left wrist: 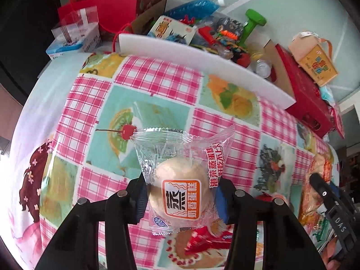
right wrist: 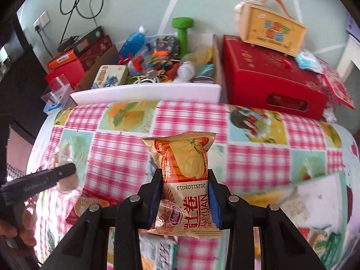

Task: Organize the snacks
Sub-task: 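Lift both bags and carry them over the white tray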

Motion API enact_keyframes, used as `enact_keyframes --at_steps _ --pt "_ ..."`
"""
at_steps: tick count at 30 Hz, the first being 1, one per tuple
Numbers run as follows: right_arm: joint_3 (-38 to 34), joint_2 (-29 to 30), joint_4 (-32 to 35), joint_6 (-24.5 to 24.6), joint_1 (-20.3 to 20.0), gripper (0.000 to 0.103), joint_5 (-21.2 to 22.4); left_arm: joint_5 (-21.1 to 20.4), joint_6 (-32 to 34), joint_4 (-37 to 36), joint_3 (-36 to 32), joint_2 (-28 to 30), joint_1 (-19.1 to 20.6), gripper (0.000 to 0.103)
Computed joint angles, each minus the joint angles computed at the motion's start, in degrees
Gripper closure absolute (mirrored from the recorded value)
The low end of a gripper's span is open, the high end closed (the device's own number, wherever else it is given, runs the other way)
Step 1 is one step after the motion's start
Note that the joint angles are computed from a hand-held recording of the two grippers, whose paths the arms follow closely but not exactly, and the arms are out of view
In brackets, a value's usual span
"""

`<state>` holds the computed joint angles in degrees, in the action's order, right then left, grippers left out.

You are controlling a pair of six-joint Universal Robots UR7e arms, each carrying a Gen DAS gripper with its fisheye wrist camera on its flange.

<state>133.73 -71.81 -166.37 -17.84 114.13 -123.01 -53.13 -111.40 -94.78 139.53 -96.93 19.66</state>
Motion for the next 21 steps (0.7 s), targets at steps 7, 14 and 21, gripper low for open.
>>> enact_keyframes --at_steps 7,14,21 --pt "2.92 -9.81 2.74 -1.49 -3.57 0.064 -0.56 1.15 -4.56 -3.64 -0.66 4.81 -7.36 0.052" --pt "6.56 -21.47 2.43 -2.64 -8.97 0.064 -0.75 2.30 -4.57 -15.59 -2.56 15.43 -10.71 0.052" --pt "9.92 -29.54 1.06 -4.11 -14.17 0.064 -0.96 2.18 3.07 -26.78 -6.46 26.72 -11.06 0.052"
